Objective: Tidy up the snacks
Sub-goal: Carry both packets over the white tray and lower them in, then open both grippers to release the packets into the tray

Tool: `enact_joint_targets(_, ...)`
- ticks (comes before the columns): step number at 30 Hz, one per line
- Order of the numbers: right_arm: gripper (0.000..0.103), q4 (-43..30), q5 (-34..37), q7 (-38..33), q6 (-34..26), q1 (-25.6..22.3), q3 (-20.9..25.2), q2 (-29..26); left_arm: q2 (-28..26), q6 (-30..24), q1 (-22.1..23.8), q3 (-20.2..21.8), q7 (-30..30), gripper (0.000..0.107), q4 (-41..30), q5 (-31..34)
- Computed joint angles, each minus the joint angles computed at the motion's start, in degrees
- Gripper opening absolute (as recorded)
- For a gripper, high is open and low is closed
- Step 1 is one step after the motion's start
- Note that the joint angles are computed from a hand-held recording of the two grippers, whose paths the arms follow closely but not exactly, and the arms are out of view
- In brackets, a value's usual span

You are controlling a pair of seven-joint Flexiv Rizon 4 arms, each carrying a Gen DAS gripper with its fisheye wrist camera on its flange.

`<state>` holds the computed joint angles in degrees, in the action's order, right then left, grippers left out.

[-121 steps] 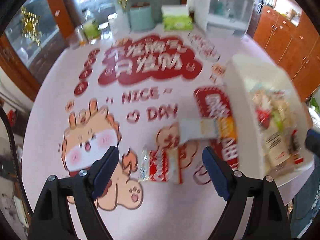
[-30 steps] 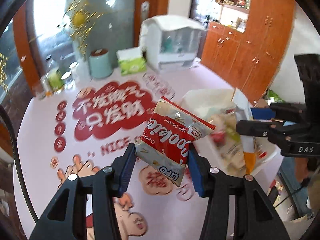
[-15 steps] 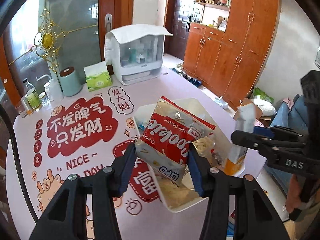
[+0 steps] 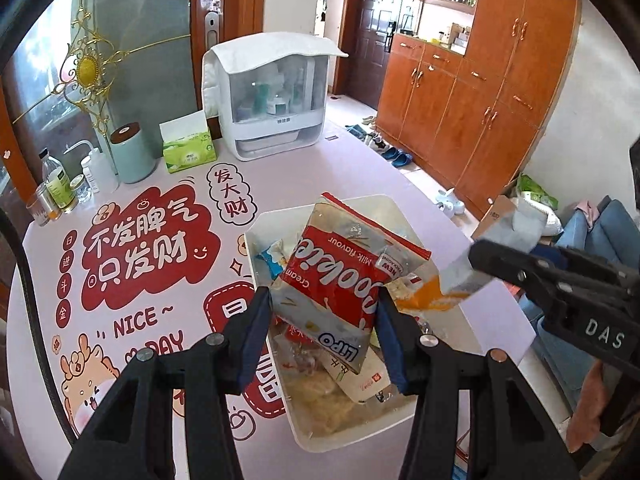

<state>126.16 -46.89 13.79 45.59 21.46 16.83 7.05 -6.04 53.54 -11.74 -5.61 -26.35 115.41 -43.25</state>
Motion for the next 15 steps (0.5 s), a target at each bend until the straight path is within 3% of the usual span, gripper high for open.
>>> enact_joint_targets(11, 0.041, -3.4, -2.3, -5.2, -0.7, -3.0, -3.8, -3.7, -4.1, 6.2, -1.7, -2.0, -5.3, 0.052, -3.0, 5.4)
enact_joint_targets(14, 0.042, -4.2, -3.2, -5.7, -0.3, -3.8, -4.7, -4.8, -5.4, 8.5, -2.0, -2.5, -7.5, 0.068, -4.0, 7.1)
enact_joint_targets(15, 0.043, -4.7, -2.9, -6.3, -0.3, -4.0, -5.0, -5.3, -5.8, 9.1, -2.1, -2.8, -8.0, 0.079, -4.3, 7.2)
